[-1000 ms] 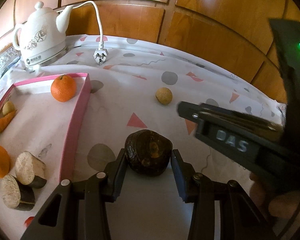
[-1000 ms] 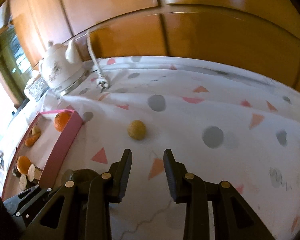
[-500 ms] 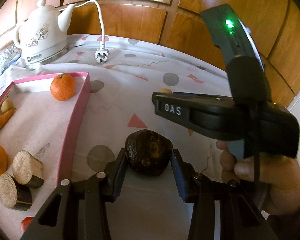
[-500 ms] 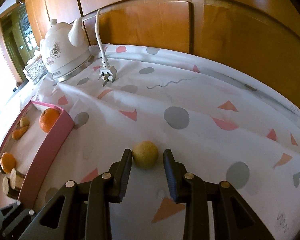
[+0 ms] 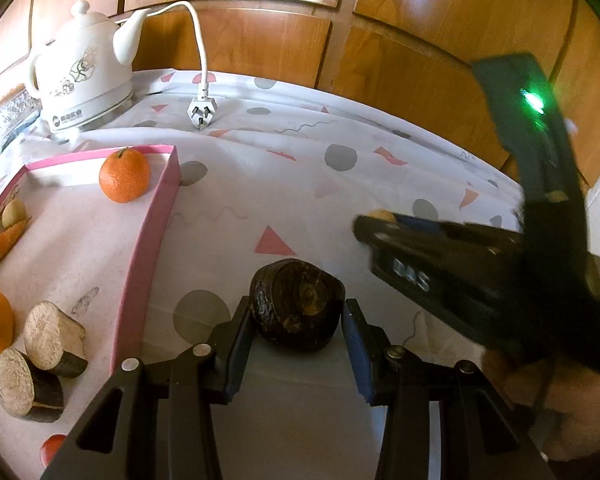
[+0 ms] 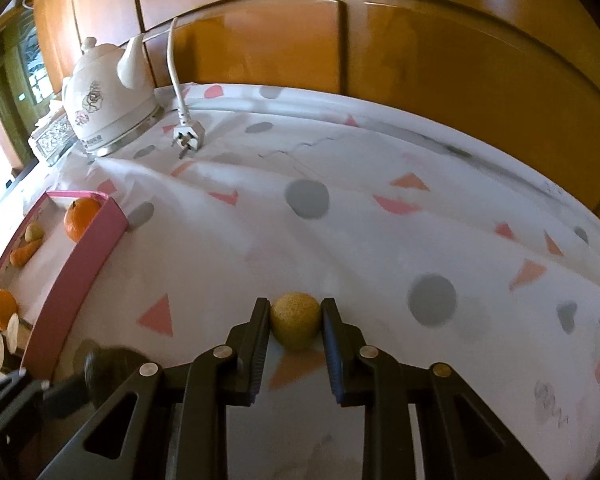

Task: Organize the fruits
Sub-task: 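Grasp the small yellow potato with the right gripper, then carry the dark fruit into the pink tray with the left gripper while the right carries the yellow potato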

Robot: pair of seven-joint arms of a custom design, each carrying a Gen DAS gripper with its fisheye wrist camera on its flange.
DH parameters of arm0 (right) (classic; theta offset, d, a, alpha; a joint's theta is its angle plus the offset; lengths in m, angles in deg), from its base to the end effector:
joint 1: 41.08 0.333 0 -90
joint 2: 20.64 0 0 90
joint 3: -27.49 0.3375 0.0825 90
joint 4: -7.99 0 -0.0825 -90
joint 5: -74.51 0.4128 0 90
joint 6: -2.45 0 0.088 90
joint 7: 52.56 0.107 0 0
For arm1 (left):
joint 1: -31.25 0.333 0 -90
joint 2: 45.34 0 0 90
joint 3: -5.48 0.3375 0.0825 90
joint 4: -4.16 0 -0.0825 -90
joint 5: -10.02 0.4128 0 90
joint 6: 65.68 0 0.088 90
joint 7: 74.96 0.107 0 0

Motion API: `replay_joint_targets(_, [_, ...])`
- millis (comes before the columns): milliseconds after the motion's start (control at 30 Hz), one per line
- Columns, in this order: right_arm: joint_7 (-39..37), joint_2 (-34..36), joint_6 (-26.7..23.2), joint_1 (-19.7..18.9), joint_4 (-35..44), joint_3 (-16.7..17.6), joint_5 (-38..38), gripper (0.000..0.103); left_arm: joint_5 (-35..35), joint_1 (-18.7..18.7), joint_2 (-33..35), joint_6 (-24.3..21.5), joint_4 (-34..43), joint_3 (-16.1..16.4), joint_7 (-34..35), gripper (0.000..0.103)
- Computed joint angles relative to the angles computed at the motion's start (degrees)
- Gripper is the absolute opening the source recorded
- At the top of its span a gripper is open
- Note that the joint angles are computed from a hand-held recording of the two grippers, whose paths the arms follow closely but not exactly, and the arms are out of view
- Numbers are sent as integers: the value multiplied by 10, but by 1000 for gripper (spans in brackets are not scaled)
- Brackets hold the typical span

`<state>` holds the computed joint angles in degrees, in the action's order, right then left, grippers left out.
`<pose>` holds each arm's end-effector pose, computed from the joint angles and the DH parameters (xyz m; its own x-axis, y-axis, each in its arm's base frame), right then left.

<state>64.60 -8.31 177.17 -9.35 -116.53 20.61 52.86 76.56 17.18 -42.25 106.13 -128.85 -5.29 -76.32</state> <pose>0.5551 0.2915 0.3664 0.3324 -0.9431 -0.0085 -0.7402 -0.2553 -0.6221 0.4707 -0.2901 0.3610 -0.0150 -0.9807 0.1951 -0.7698 -0.1132 -0.6282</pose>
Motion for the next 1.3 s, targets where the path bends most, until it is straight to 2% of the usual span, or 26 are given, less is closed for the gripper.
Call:
replay_joint_targets(100, [50, -21, -6, 22, -24, -29, -45, 25, -1, 0, -1, 0, -1, 0, 3, 44])
replay_joint_targets(267, [127, -56, -16, 11, -61, -26, -118, 25, 6, -1, -1, -3, 0, -1, -1, 44])
replay_joint_targets(433, [225, -91, -35, -7, -93, -14, -200, 25, 8, -1, 0, -5, 1, -1, 0, 44])
replay_joint_targets(733, [455, -117, -44, -62, -112, 33, -417, 25, 21, -3, 1, -14, 3, -2, -8, 45])
replay_joint_targets(1033, [473, -114, -28, -125, -113, 89, -432, 26, 22, -7, 5, -29, 7, -4, -2, 45])
replay_joint_targets(1300, [481, -113, -34, -138, -111, 104, -442, 26, 30, -7, 5, -27, 8, -3, -9, 44])
